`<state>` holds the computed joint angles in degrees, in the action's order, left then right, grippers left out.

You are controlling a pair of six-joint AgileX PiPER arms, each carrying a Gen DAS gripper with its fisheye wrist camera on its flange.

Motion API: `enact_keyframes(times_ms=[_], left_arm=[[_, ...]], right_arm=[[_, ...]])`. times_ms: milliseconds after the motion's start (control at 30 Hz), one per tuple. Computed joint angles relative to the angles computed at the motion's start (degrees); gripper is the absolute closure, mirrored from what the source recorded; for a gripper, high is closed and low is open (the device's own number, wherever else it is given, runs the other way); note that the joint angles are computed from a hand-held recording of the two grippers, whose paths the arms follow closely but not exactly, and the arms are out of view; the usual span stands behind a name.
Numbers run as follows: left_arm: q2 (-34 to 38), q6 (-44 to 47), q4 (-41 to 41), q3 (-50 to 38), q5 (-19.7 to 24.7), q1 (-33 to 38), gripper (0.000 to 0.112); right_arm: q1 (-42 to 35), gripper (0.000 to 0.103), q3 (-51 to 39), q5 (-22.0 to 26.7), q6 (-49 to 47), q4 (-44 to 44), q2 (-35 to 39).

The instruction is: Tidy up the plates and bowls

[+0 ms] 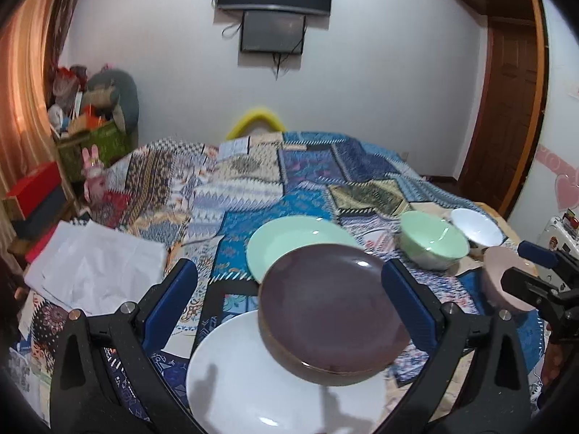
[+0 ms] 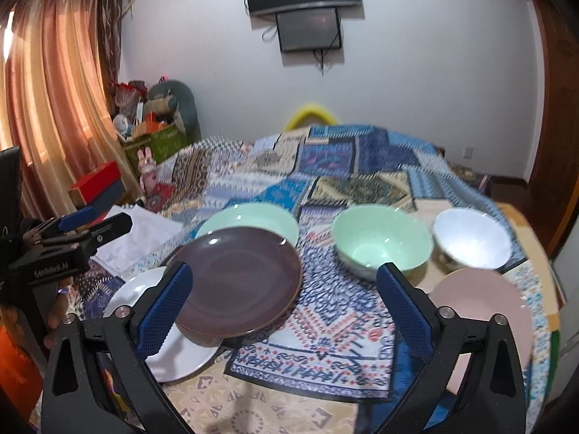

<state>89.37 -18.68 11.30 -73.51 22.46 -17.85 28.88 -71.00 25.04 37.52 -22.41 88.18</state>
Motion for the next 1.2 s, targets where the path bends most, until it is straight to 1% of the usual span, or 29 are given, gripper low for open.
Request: enact_keyframes(times_ms=[67, 100, 167, 233, 267, 333, 433, 467, 533, 600, 667, 700, 767, 833, 900, 1033, 1200], left_arm=[[2.08, 3.97, -3.40, -1.26, 0.40, 1.47, 0.019], [3.05, 4.83, -4.04, -1.94, 1.10, 1.89, 0.025], [5.11, 7.04, -6.16, -3.44, 2.22, 3.04, 0.029], [7.22, 11.47, -11.05, -4.48, 2.29, 4.69, 0.039], [8.13, 13.15, -12.70, -5.12, 2.75, 5.31, 0.041], [10.60, 16.78, -15.88, -7.44, 4.94, 6.61, 0.054], [15.05, 22.87, -22.34, -12.42, 10.63, 8.64, 0.061], [16.60, 24.26, -24.22, -14.14, 12.65, 9.29, 0.062], [18.82, 26.74, -26.65, -16.43, 15.01, 9.85, 0.065], [20.29, 27.23, -26.73, -17.77, 15.79, 9.90, 0.067], [21.49, 27.99, -27.13, -19.04, 16.61, 9.92, 0.067], [22.19, 28.89, -27.88, -19.93, 17.47, 10.03, 0.067], [23.44, 29.98, -28.50, -21.71, 19.67, 10.12, 0.069], [24.51, 30.52, -28.45, -23.08, 21.27, 9.94, 0.075], [25.62, 30.52, -28.14, -24.49, 22.71, 9.78, 0.077], [28.65, 30.48, -29.48, -28.72, 26.96, 10.47, 0.083], [29.77, 31.60, -31.90, -30.45, 29.22, 11.29, 0.087]], right_arm=[[-0.74, 0.013, -1.54, 0.29, -3.49, 4.05, 2.29], [-1.24, 0.014, -2.34, 0.65, -5.10, 6.34, 3.43], [-2.10, 0.019, -3.61, 1.09, -7.63, 9.53, 5.29], [-3.13, 0.023, -5.23, 2.01, -10.78, 13.58, 7.39], [-3.57, 0.026, -5.82, 2.38, -12.42, 15.47, 8.22], [-3.84, 0.031, -7.43, 3.79, -14.05, 17.39, 9.88], [-4.07, 0.037, -9.62, 5.88, -15.83, 19.14, 12.27], [-4.12, 0.040, -10.21, 6.36, -16.02, 19.36, 12.97], [-4.33, 0.042, -11.36, 7.56, -16.43, 20.28, 14.29], [-4.90, 0.044, -12.30, 8.26, -17.41, 21.85, 15.43], [-5.49, 0.052, -13.69, 9.54, -18.43, 23.58, 16.95], [-5.88, 0.053, -14.61, 10.51, -18.97, 24.50, 17.88], [-6.30, 0.060, -15.69, 11.85, -19.64, 25.51, 18.87], [-6.72, 0.061, -16.65, 13.02, -20.37, 26.53, 19.63], [-7.20, 0.061, -17.18, 13.56, -21.55, 28.21, 20.02], [-8.12, 0.068, -18.46, 14.72, -24.36, 31.66, 21.22], [-8.36, 0.071, -19.50, 14.89, -26.10, 33.69, 22.32]])
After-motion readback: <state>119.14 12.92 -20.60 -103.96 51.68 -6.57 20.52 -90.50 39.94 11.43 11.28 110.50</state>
